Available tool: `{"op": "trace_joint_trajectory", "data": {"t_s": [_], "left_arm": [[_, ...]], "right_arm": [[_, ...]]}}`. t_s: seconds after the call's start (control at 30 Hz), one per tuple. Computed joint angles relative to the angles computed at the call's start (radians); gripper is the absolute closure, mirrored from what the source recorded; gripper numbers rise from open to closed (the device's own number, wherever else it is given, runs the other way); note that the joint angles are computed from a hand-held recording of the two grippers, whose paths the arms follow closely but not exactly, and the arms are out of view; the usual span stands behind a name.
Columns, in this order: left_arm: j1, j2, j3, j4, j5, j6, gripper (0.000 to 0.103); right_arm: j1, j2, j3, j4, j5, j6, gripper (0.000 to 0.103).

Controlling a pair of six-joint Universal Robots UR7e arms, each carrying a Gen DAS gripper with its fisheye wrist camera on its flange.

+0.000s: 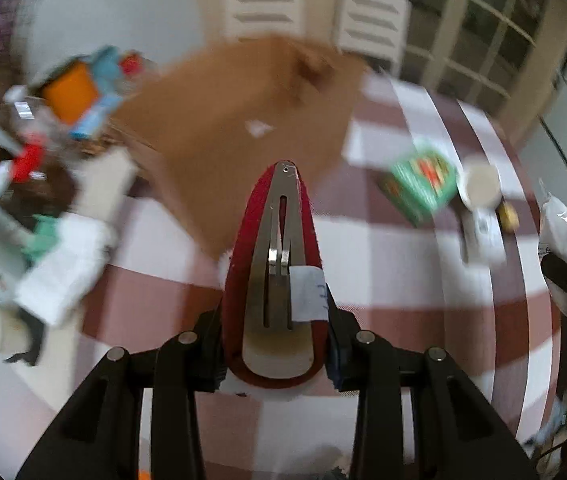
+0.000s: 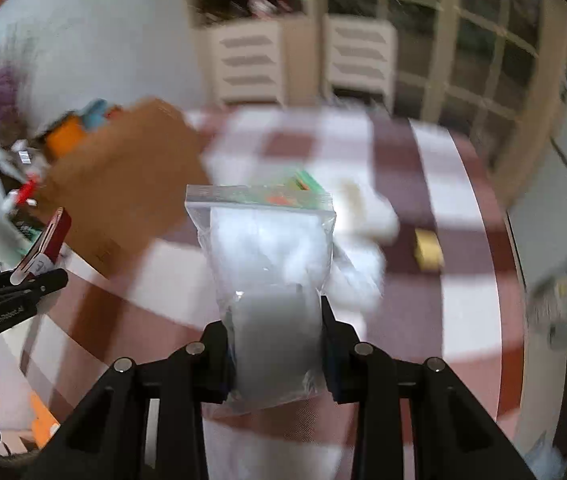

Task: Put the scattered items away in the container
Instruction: 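Carry the hair clip and clear bag over the cardboard box with both tools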

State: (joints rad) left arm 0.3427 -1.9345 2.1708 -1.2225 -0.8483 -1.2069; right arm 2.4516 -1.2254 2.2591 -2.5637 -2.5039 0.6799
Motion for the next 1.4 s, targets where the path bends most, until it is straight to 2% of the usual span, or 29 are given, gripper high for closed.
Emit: {"op": "trace_joint_trajectory", "data": {"t_s": [0.1,0.2,0.27,0.37,0.5,0.63,1.03,1.4], "left_arm": [[0.009,0.018,-0.109,0.141,0.066,-0.095,0.065],[0.047,0.057,-0.203,0.203,0.117,-0.121,0.065],[0.064,0.08,-0.25,0.238,0.164,-0.134,0.065],[0.101,0.112,-0.28,0.202,0.2,-0.099,0.065],[0.14,0.145,-0.297,0.148,0.207,-0.037,0.065],[0.164,0.156,-0.289,0.092,0.191,0.019,0.065],[0.208,0.178,-0.276,0.003,0.177,0.115,0.065],[0.235,0.197,-0.275,-0.027,0.166,0.142,0.065]], "right_arm": [[0.018,0.102,-0.104,-0.129,0.009,-0.167,0.069],[0.032,0.187,-0.198,-0.214,0.017,-0.298,0.069],[0.039,0.237,-0.252,-0.25,0.017,-0.353,0.069],[0.042,0.292,-0.313,-0.267,0.017,-0.388,0.069],[0.045,0.345,-0.368,-0.257,0.003,-0.403,0.069],[0.037,0.365,-0.394,-0.229,0.007,-0.38,0.069],[0.017,0.368,-0.389,-0.211,0.017,-0.337,0.069],[0.006,0.37,-0.395,-0.201,0.023,-0.331,0.069]]}}
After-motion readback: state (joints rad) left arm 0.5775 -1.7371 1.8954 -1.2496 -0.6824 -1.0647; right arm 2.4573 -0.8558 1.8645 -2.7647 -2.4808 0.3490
